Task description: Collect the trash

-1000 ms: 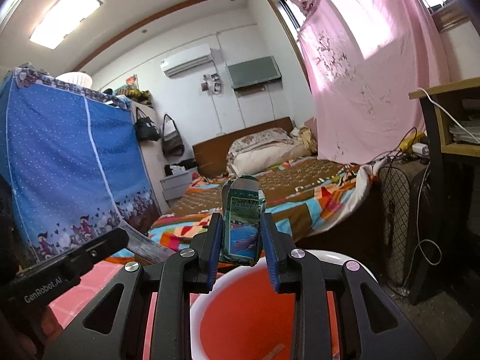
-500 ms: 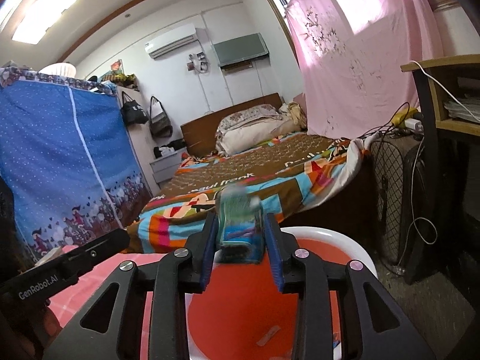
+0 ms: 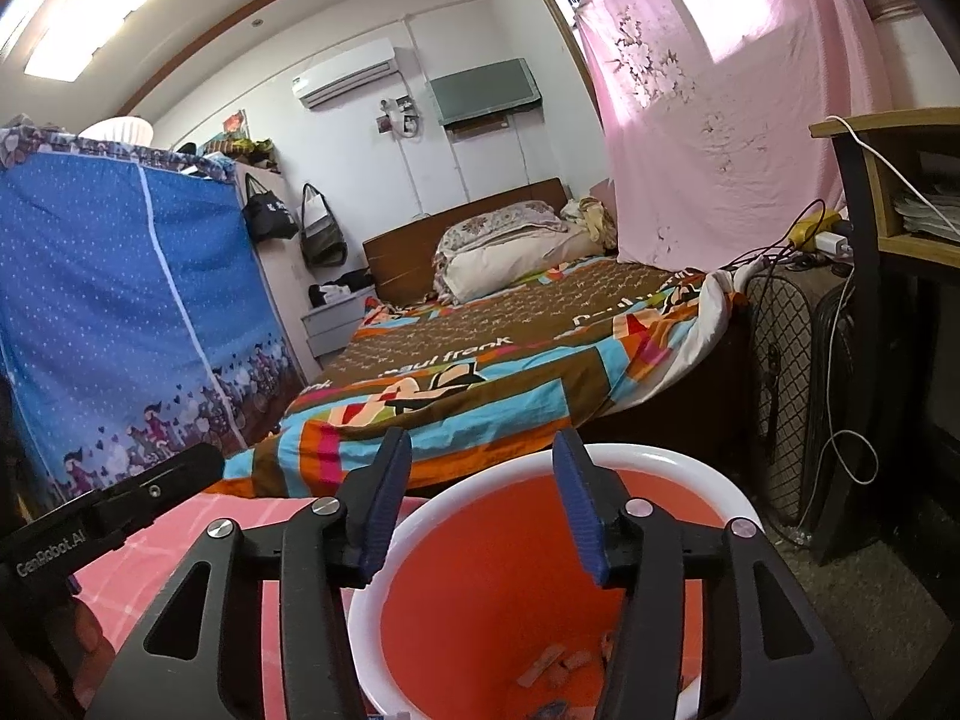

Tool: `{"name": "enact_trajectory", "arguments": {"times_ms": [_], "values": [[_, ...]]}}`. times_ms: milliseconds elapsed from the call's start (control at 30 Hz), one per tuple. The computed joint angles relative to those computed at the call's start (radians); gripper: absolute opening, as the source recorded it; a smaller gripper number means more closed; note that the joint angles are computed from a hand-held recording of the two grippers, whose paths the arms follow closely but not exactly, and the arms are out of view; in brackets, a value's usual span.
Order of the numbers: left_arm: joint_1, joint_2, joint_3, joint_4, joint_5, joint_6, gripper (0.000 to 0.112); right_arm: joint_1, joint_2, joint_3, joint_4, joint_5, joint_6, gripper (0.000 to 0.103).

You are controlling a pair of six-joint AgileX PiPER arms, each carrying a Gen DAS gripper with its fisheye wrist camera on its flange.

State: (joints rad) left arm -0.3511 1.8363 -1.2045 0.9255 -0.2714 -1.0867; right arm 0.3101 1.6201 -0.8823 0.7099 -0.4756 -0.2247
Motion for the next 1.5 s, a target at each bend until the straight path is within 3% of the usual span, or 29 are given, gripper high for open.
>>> {"name": "enact_trajectory", "arguments": {"times_ms": [67,100,133,200,367,567,700,967,1133,1500], "values": [[0.010,-0.005,0.011,-0.056,-0.003,0.045,0.053,0.010,0.009,0.000,0.005,-0.022,0.015,0.063],[0.016,-0.007,0.022,-0.111,-0.003,0.091,0.056,0.015,0.013,0.004,0.000,-0.038,0.032,0.074],[0.019,-0.007,0.024,-0.142,-0.001,0.116,0.062,0.020,0.015,0.010,-0.019,-0.057,0.060,0.078],[0.033,-0.007,0.038,-0.232,-0.002,0.189,0.070,0.024,0.023,0.013,-0.060,-0.072,0.109,0.078],[0.063,-0.006,0.067,-0.402,-0.008,0.337,0.085,0.043,0.044,-0.022,-0.013,-0.058,0.051,0.083],[0.086,-0.031,0.116,-0.694,-0.045,0.623,0.100,0.084,0.042,-0.009,0.039,-0.151,0.014,0.103],[0.098,-0.068,0.171,-0.849,-0.099,0.783,0.103,0.107,0.036,0.003,0.048,-0.201,0.008,0.103],[0.144,-0.167,0.287,-0.906,-0.139,0.899,0.103,0.183,0.022,0.000,0.132,-0.238,-0.100,0.103],[0.193,-0.239,0.377,-0.865,-0.163,0.871,0.103,0.265,0.010,0.009,0.204,-0.285,-0.199,0.103],[0.328,-0.402,0.633,-0.709,-0.254,0.793,0.103,0.541,-0.012,0.081,0.389,-0.488,-0.352,0.103]]}}
